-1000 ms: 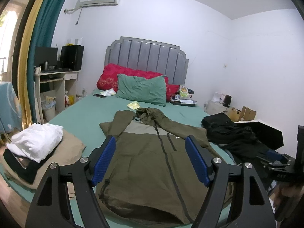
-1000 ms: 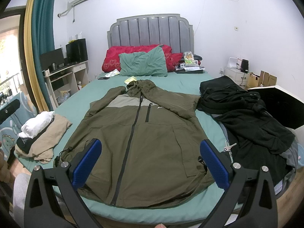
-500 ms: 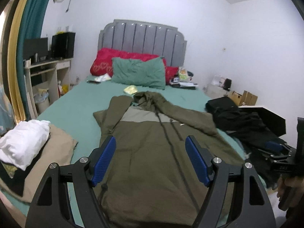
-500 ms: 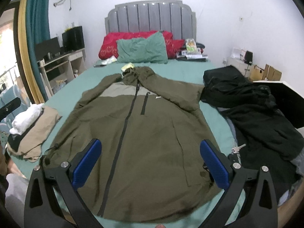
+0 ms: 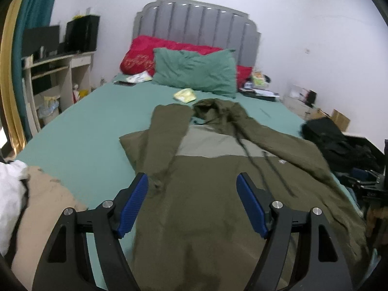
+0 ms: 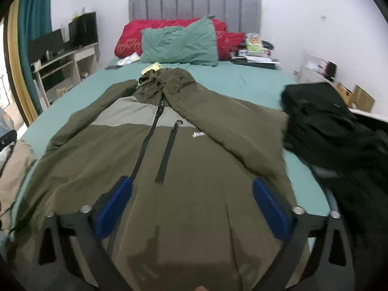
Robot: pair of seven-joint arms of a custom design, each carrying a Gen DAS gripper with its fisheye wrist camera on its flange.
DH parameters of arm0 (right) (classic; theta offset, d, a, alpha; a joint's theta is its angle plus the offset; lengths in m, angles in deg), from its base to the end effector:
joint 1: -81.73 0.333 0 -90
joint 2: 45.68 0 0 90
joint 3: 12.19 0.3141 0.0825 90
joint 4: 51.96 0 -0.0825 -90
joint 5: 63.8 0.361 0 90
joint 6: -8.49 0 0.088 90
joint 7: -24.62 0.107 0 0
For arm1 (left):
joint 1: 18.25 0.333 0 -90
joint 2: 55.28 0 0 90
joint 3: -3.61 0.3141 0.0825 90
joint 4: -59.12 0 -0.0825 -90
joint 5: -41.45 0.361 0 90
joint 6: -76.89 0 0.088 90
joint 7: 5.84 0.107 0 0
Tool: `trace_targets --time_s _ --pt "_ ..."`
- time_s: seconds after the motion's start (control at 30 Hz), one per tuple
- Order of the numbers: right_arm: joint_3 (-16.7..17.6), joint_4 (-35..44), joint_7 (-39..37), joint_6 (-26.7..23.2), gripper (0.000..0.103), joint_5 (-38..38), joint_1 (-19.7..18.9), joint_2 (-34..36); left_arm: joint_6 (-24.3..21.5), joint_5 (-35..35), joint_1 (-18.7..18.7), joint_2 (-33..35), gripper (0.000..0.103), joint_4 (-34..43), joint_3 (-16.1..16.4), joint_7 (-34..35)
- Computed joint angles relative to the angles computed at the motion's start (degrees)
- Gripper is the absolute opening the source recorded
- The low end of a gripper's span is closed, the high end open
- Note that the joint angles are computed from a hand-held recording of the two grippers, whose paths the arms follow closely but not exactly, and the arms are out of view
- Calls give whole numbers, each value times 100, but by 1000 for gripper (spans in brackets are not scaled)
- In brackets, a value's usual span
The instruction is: Fold large clothes
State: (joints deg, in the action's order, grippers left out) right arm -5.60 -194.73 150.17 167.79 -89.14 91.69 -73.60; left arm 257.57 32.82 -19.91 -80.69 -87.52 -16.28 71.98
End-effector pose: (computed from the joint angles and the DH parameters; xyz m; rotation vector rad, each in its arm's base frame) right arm 0.4002 0.1452 0.5512 -1.7566 1.7045 -0.7591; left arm 0.4012 -0.1630 0.5456 -1.6173 1.7210 -1.1176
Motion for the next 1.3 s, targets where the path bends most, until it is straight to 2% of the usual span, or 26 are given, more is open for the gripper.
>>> trace_targets --time_s 0.07,0.1,0.17,0.2,0.23,0.27,0.33,0.37,0.4,0.43,0.47,0.53,0.63,0.7,0.73,0.77,0.8,0.87,0.9,0.97,1.0,1.03,1.07,1.13,1.3 --pt "-65 460 -133 175 80 -27 -47 710 -38 41 349 340 78 166 -110 -150" --pt "-89 644 -143 239 78 -18 -59 973 -76 128 577 385 78 171 -230 -254" --pt "-93 1167 -46 363 71 -91 -134 1625 -65 504 1436 331 78 63 -805 -748" --pt "-91 1452 33 436 69 -208 -164 1960 -209 579 1685 304 78 55 -954 -893" --pt "-81 1822 184 497 65 -437 -195 2357 -347 488 1735 289 78 36 -926 -892" --pt "-134 2089 253 500 62 -574 -163 2619 -365 606 1666 302 78 -1 -753 -1028" --pt "-253 2875 320 461 60 -664 -28 3356 -306 880 1968 215 78 -97 -843 -1235" --pt "-313 3195 229 420 59 -553 25 3628 -290 970 1988 205 78 -138 -793 -1254" --pt "-346 3639 134 358 59 -400 87 4004 -301 961 1811 276 78 -134 -581 -1180" --pt "-357 3992 -9 281 59 -211 125 4295 -346 861 1486 345 78 -137 -239 -1037" --pt "-388 4335 -109 200 59 -85 180 4571 -349 795 1327 397 78 -133 -60 -980" --pt "-476 5090 -213 -85 59 165 327 5141 -347 820 1329 474 78 -108 -17 -980" --pt "-629 6168 -72 -510 59 528 507 5896 -344 537 757 501 78 -195 540 -642" --pt "-912 6888 105 -778 59 400 746 6372 -388 503 770 518 78 -179 508 -572" --pt "-971 7200 169 -869 54 419 781 6575 -445 423 636 515 78 -159 614 -484" --pt "-936 7469 127 -902 22 513 741 6746 -397 301 444 502 78 -179 759 -345" --pt "-961 7698 106 -1050 9 547 758 6858 -315 223 452 484 78 -205 720 -237" --pt "-1171 7724 124 -957 4 536 902 6831 -276 492 840 437 78 -196 337 -369" --pt "-1069 7520 132 -865 4 402 865 6645 -257 543 919 402 78 -209 260 -375" --pt "-990 7072 -19 -551 3 324 900 6278 -256 476 844 372 78 -213 333 -343" --pt "-811 6778 -105 -539 3 220 876 5979 -277 418 795 374 78 -199 370 -342" --pt "-832 6683 -235 -466 3 304 954 5878 -318 332 690 369 78 -184 459 -319" --pt "-733 6467 -338 -404 3 341 970 5679 -355 216 547 358 78 -177 602 -269" --pt "-382 6054 -645 -324 3 675 913 5329 -345 95 452 364 78 -152 659 -245" --pt "-55 5337 -814 -461 3 1136 1172 4972 -346 109 628 304 78 -136 494 -275"
